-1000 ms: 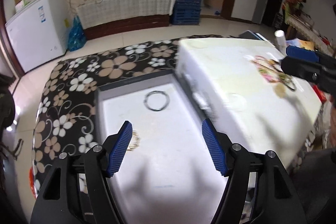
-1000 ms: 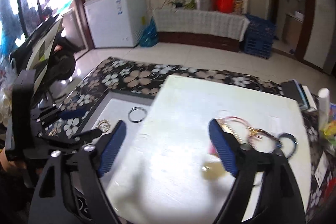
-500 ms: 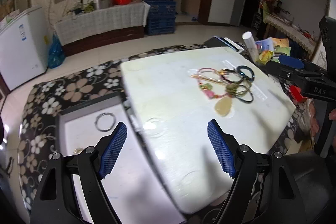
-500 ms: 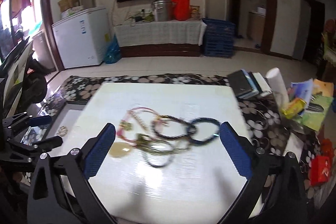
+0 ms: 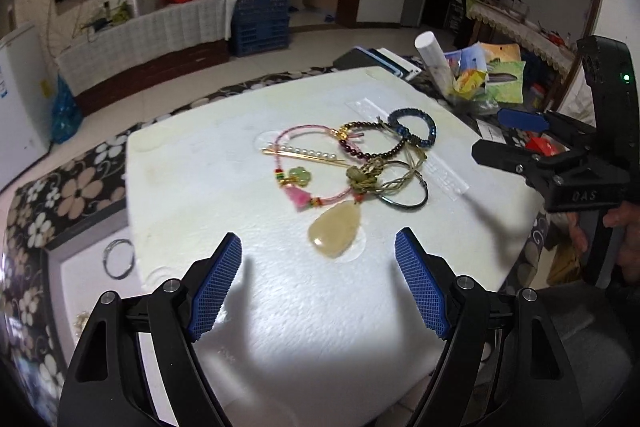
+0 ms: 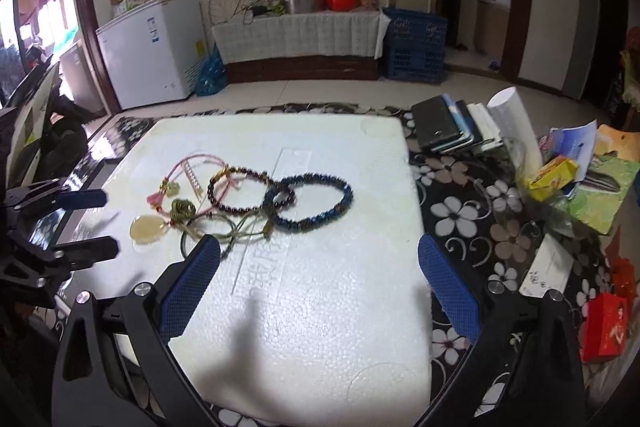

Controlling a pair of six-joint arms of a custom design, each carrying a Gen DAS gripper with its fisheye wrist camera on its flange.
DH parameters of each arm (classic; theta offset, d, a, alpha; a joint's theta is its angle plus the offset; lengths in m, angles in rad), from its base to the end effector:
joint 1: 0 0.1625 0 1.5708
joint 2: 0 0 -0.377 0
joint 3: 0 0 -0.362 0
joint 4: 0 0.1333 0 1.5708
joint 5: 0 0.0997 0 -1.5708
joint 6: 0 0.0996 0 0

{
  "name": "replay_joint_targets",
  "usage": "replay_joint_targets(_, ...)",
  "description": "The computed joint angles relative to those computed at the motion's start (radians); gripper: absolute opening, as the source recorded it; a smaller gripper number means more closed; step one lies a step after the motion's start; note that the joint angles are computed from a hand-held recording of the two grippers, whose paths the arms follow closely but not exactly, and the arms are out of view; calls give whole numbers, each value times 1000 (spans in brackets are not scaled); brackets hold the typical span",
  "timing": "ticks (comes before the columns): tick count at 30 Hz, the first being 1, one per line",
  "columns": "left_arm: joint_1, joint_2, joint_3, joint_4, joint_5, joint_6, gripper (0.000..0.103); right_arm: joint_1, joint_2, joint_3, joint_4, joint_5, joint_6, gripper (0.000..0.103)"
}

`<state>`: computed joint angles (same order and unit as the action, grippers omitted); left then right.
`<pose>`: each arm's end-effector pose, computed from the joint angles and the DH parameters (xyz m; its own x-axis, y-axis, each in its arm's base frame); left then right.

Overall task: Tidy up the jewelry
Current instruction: 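Move both grippers back over the jewelry on the table, then grasp the green knotted cord bracelet with the left gripper while the right grasps the blue beaded bracelet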

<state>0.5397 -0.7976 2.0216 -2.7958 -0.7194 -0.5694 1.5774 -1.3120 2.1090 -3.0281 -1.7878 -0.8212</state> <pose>-0.3100 -0.4284 0.0263 -0.7482 0.1987 -0.6330 0.5396 0.7373 -0.4064 0.1151 -0.4871 0.2524 -0.6621 -0.4925 0.5648 -0.7190 0.6301 -0.2934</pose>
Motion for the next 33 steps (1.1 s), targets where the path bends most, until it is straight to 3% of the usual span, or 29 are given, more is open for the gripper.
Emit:
replay_joint_targets(10, 21, 59, -61, 21, 3, 28, 77, 3, -5, -5, 53, 3, -13, 98)
replay_joint_targets(12, 20, 69, -67, 19, 19, 43, 65, 6, -6, -5, 54, 4, -13, 98)
replay_joint_targets(16, 12, 86, -77, 32, 51, 72, 52, 7, -9, -5, 49, 8, -9, 98)
replay_joint_targets(18, 9, 85, -79, 42, 58, 65, 36, 5, -11, -5, 48, 9, -2, 98)
replay_joint_targets(23, -8, 106, -75, -136, 63, 176, 36, 4, -13, -11, 44, 9, 20, 98)
replay_joint_targets(28, 33, 157, -160, -81, 15, 198, 36, 1, -16, -8, 35, 6, 25, 98)
replay_joint_targets(31, 44, 177, -182, -65, 28, 206, 36, -7, -18, -10, 40, 5, 25, 98)
replay_joint_targets(32, 46, 177, -184, -68, 24, 209, 31, -10, -22, -11, 46, 7, 26, 98)
replay_joint_targets(33, 50, 174, -181, -84, 12, 217, 19, -15, -23, -15, 58, 11, 33, 98)
